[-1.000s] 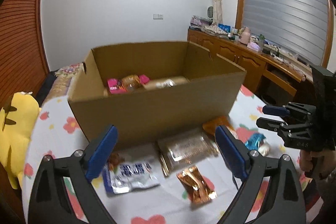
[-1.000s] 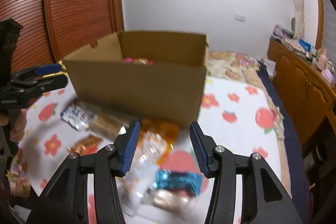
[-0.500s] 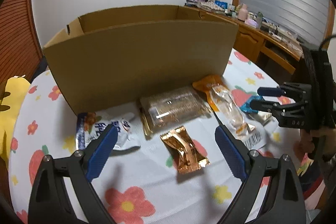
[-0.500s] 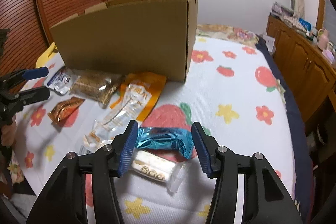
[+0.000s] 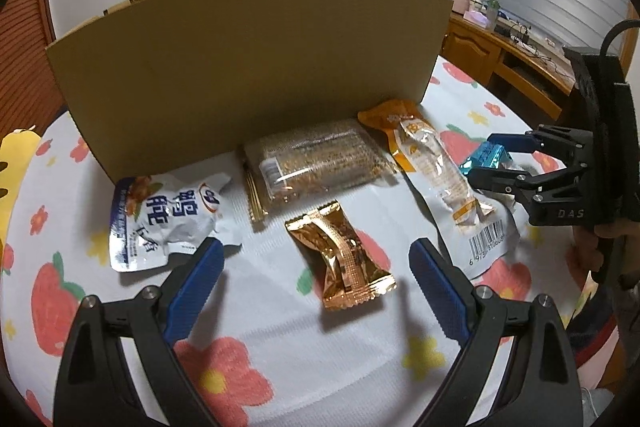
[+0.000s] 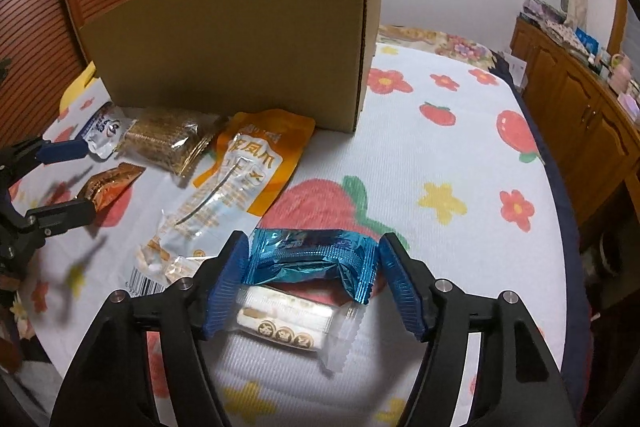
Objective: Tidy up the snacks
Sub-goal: 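Lower the left tool onto the gold-foil snack while the right tool lowers onto the blue-foil pack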
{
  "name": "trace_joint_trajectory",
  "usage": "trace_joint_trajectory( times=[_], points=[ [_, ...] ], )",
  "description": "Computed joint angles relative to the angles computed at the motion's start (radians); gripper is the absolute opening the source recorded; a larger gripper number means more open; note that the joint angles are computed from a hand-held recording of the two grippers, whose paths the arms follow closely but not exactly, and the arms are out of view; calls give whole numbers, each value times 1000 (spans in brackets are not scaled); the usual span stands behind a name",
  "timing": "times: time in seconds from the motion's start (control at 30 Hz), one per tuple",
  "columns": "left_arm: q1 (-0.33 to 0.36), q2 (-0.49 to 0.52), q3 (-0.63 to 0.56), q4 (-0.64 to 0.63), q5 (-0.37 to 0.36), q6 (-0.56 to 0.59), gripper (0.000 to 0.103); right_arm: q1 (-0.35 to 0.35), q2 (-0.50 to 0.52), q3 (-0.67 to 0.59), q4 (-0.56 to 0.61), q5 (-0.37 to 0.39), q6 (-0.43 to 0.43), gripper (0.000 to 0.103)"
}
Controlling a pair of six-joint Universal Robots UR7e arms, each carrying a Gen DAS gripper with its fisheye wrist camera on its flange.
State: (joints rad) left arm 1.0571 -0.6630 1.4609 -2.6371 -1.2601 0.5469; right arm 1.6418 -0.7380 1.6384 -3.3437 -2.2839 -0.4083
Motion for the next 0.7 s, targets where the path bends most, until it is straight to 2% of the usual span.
trace_joint_trajectory(
  times=[0.27,0.63,0.7],
  points=[
    [-3,10,-11,22,10,-18,92,5,14,-11,0,-19,-17,73],
    [-11,24,-27,36,27,-43,61,9,22,-16,-5,-29,-17,73],
    [-12,23,-27,33,31,-45,49,7,20,-15,-4,-27,-17,73]
  ],
)
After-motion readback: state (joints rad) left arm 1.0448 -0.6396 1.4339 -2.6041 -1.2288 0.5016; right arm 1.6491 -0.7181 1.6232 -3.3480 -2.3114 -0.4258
